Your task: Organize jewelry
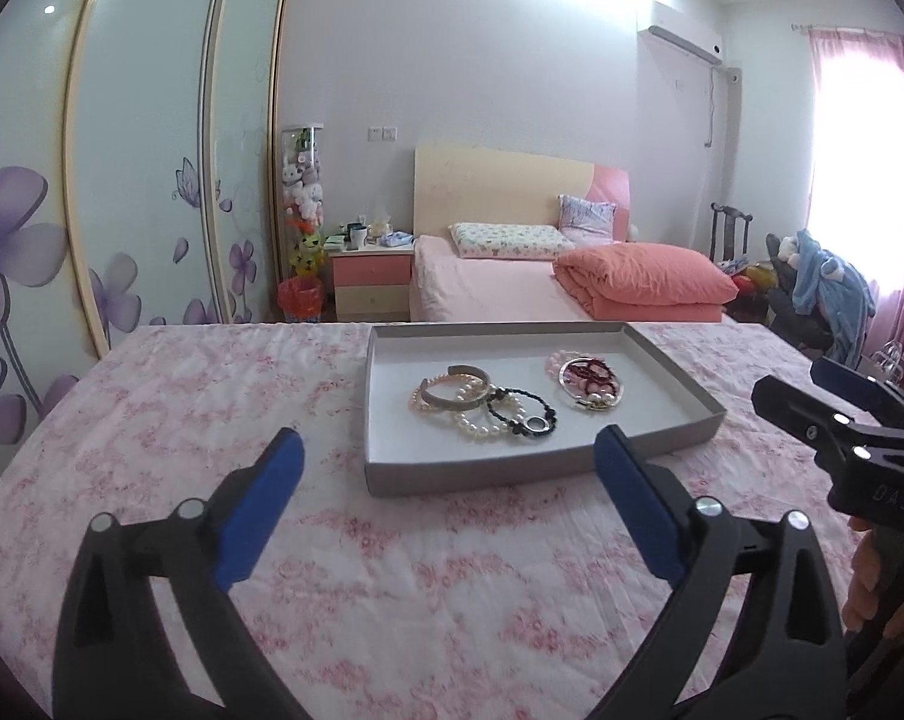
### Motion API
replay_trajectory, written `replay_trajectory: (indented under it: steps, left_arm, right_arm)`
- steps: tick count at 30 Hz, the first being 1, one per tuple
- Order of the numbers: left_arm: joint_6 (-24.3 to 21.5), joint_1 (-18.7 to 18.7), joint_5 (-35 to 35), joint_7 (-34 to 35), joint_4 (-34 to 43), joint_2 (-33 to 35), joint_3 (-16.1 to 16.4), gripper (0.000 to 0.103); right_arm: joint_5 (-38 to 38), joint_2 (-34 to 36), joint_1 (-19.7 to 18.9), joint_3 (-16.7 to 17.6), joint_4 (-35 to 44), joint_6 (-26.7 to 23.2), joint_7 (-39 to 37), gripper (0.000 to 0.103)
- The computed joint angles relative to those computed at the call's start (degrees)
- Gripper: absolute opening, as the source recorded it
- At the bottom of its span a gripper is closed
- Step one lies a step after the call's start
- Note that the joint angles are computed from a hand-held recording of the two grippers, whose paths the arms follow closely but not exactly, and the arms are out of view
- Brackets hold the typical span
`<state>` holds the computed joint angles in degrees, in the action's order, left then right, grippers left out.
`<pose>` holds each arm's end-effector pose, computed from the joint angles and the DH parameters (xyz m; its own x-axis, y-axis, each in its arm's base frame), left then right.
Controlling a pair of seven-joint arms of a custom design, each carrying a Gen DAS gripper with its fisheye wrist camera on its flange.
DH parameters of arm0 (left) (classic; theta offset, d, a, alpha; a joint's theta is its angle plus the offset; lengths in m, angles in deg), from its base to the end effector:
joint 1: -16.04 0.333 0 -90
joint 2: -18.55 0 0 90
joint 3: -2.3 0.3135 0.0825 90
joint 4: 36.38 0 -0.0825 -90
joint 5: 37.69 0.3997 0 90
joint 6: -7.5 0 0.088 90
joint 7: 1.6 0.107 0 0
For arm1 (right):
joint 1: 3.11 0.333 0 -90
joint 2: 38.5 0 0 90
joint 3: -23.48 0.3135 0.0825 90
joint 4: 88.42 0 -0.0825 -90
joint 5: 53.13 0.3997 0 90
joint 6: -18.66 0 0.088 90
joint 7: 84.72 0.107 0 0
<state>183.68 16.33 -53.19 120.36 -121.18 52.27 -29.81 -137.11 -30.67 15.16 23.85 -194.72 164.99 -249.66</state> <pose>0.7067 -0.2855 0.4869 -0.5843 -0.8099 0.0510 -0.3862 0.2223 -0.8952 0.6109 0.2205 0.4892 -0.3490 -0.9323 -0.0946 -0.3400 0.2200 -0.9143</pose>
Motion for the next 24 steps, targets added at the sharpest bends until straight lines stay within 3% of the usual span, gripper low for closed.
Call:
replay_trajectory:
  steps: [5,12,24]
  left_arm:
    - [1.7,4.6,-2.3,1.7,-3.8,-1.2,-4.9,0.099]
    - [3.6,6.7,-1.3,1.7,-6.6,-1.8,-6.9,0.099]
    - [4.1,8.8,1.5,0.1,-7.0,-0.9,-9.2,0.099]
  right_arm:
    - [-1.4,-1.5,0.4,0.6,-2.3,-1.8,2.2,0.101]
    - [-3.2,-2.2,0.0,1.3,-4.6,-1.3,6.9,0.101]
    - [-4.0,-2.5,0.1,1.8,-5.3,-2.5,7.6,0.101]
